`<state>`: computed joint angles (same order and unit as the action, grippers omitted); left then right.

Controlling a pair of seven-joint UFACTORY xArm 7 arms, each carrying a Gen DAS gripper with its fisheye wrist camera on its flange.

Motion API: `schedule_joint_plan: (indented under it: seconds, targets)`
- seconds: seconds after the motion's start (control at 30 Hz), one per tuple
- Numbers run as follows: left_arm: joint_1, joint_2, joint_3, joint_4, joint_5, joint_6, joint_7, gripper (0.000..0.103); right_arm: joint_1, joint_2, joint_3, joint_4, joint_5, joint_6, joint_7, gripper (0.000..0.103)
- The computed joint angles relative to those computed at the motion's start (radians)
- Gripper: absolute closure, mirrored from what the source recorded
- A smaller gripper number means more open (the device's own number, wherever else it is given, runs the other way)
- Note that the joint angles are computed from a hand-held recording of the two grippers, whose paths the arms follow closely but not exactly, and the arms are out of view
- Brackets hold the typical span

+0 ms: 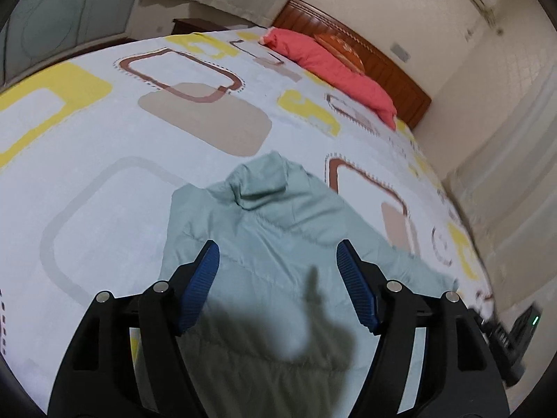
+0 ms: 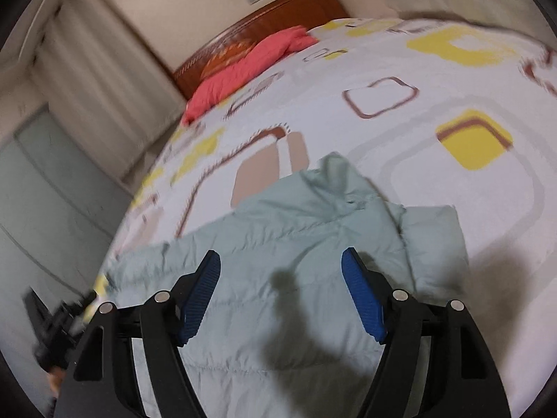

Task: Fold large clothes

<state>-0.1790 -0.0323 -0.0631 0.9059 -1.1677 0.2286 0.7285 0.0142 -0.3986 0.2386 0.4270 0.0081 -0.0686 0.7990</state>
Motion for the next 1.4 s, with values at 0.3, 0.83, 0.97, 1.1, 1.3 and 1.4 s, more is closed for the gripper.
schedule_joint_plan:
  seconds: [0.3,0.83,0.97,1.1,1.3,1.4]
  targets:
    - [0.012,0.152,-0.035,0.114,0.272,-0.099,-0.171,0.034,-0.254,0.185,0.219,0.235,-0.318,0.179,0.126,0.032]
    - [0.193,0.201,-0.184,0.157,0.447,-0.056,-0.317,0.034,-0.184,0.225,0.093,0.258,-0.551,0.25,0.314,0.032]
    - [0.16,0.203,-0.136,0.155,0.417,-0.026,-0.294,0.034,-0.124,0.219,0.01,0.241,-0.529,0.293,0.288,0.032]
    - [0.136,0.273,-0.101,0.189,0.489,-0.02,-0.387,0.034,-0.11,0.26,-0.025,0.247,-0.617,0.261,0.358,0.032]
    - [0.193,0.188,-0.154,0.125,0.43,-0.004,-0.344,0.033,-0.05,0.195,-0.07,0.223,-0.615,0.303,0.375,0.032]
    - [0.207,0.084,-0.157,0.034,0.185,0.002,-0.161,0.031,-0.079,0.066,-0.017,0.148,-0.647,0.345,0.435,0.032]
